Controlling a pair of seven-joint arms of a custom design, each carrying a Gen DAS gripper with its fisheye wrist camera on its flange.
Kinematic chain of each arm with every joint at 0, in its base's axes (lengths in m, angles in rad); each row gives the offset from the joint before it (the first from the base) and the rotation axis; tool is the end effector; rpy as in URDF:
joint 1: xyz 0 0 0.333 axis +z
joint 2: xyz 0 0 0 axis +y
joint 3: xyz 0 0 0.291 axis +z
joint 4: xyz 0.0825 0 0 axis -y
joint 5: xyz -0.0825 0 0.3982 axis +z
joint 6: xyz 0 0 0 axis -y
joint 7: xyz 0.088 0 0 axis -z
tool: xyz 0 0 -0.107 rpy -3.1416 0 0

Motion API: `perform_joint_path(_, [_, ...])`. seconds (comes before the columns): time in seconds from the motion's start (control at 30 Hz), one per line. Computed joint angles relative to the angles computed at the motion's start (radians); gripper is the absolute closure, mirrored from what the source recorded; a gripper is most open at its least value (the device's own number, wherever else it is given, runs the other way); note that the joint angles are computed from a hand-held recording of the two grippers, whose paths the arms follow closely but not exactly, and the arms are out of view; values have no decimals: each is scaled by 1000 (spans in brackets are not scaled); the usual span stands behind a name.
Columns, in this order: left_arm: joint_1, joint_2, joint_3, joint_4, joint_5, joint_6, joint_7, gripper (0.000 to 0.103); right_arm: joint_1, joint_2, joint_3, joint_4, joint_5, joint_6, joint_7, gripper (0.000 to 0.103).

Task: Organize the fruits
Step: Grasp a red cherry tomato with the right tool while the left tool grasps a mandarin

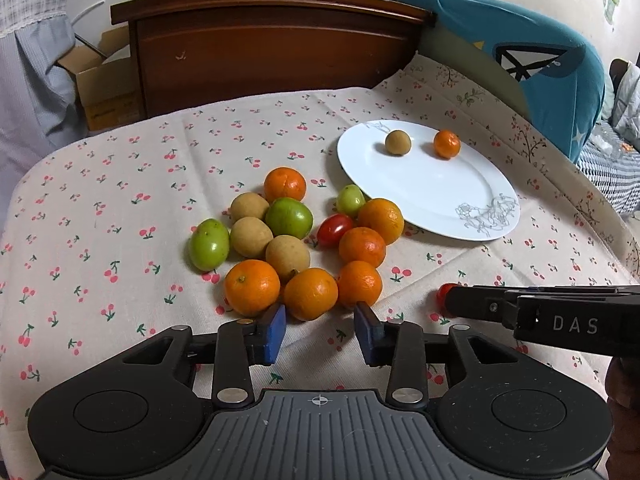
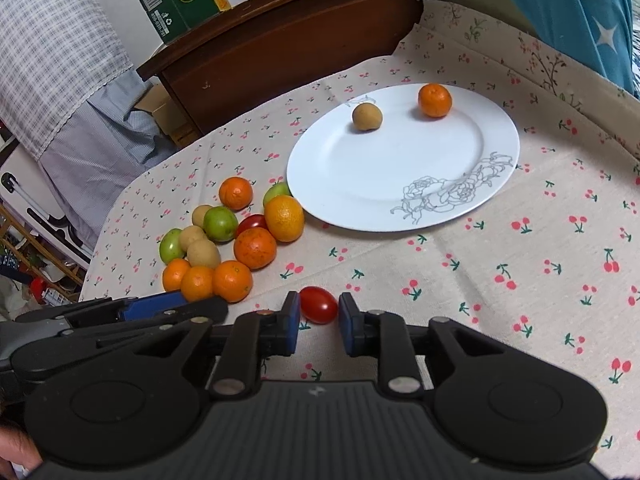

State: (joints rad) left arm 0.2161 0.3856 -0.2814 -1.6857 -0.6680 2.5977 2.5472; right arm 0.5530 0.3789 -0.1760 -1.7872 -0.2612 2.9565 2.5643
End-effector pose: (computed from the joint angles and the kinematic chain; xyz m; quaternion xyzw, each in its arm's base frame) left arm 0.7018 -0.0116 0.4088 -0.4721 0.7988 -0.3466 0.1379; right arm 0.6361 0.2847 0.4057 -0.5307 0.7506 -0.1365 0.3692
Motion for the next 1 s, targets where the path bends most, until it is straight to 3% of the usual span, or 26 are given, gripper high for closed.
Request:
perform_joint_path(0.23, [7, 8, -9, 3, -21, 6, 22, 65, 11, 9, -6, 16, -25, -17, -15, 78])
perform_joint_path(0.37, [9, 7, -11, 1, -34, 5, 24, 69, 19, 10, -14, 20, -47, -25, 0, 83])
perform_joint_path(0.5, [10, -3, -8, -10, -40, 17, 20, 80, 15, 10, -11, 20, -49, -25, 14, 84])
perform_joint_path(0.63, [7, -25, -2, -32, -45, 22, 28, 81, 15, 7, -13, 17, -56, -27, 31, 84])
perform_joint_path(0.8, [7, -69, -13, -82, -103, 69, 139, 78, 20, 2, -22, 16, -76, -39, 63, 84])
perform_joint_path(0.93, [4, -70, -3, -64, -121, -33, 140, 78, 24, -8, -32, 6, -105, -42, 109, 84])
perform_joint_path(1.0, [-12, -74, 3, -72, -131, -29, 153, 78, 25, -16, -37, -2, -126, -38, 133, 84])
